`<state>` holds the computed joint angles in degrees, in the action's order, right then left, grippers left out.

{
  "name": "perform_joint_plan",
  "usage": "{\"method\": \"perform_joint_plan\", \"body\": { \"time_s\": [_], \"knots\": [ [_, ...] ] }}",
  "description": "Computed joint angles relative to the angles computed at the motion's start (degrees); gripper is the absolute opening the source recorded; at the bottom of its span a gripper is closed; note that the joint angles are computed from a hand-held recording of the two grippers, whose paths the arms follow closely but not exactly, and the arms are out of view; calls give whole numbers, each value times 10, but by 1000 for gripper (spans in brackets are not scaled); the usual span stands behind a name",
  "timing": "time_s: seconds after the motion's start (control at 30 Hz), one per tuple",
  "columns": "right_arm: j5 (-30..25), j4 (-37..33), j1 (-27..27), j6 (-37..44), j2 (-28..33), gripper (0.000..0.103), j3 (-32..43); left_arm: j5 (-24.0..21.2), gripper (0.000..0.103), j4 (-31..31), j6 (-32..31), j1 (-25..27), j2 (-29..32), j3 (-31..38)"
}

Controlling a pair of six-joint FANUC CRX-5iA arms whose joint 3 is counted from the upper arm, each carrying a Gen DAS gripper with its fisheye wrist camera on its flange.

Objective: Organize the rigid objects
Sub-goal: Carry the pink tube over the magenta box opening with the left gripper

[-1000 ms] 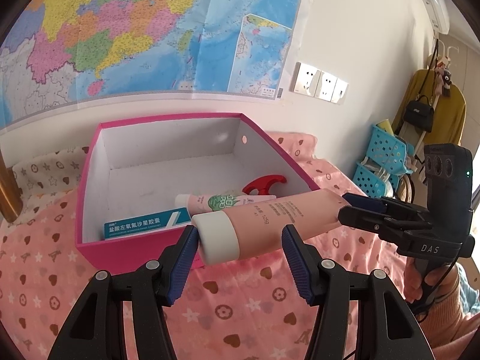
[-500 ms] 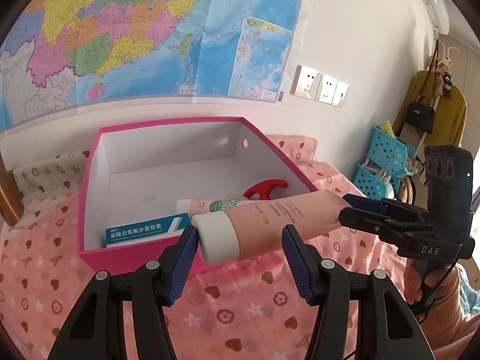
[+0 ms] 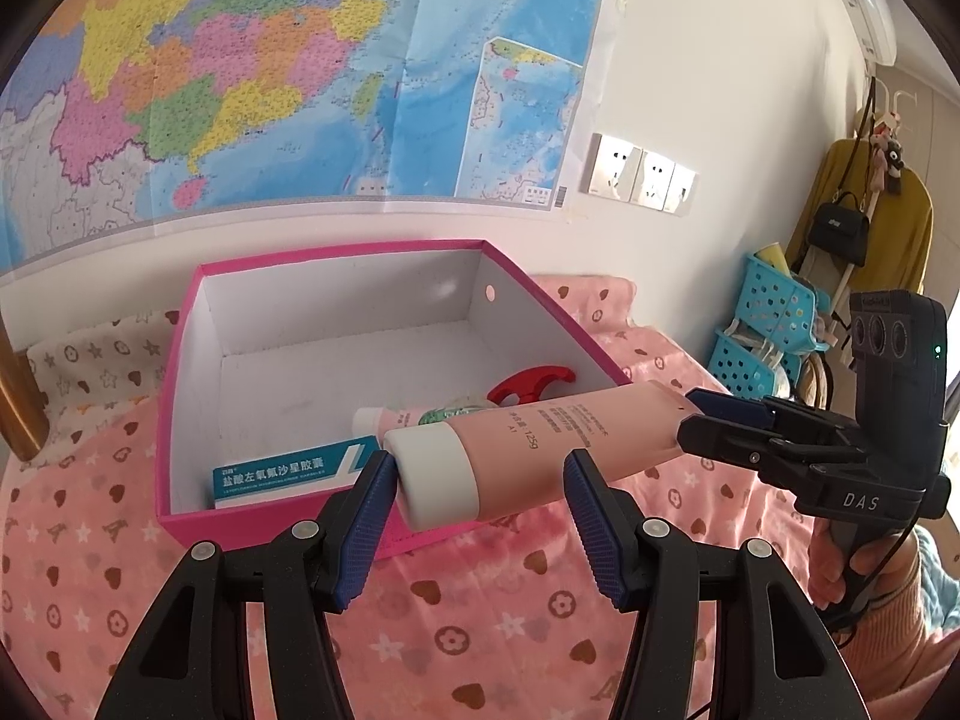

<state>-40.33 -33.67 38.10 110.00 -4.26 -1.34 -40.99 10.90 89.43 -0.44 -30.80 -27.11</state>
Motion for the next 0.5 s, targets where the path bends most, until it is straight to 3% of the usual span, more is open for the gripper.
{"method": "perform_joint_plan", "body": {
  "time_s": [0.5],
  "knots": [
    [-1, -1, -2, -2, 1, 57, 5, 1, 58, -8, 1, -2, 7, 7]
  ]
}}
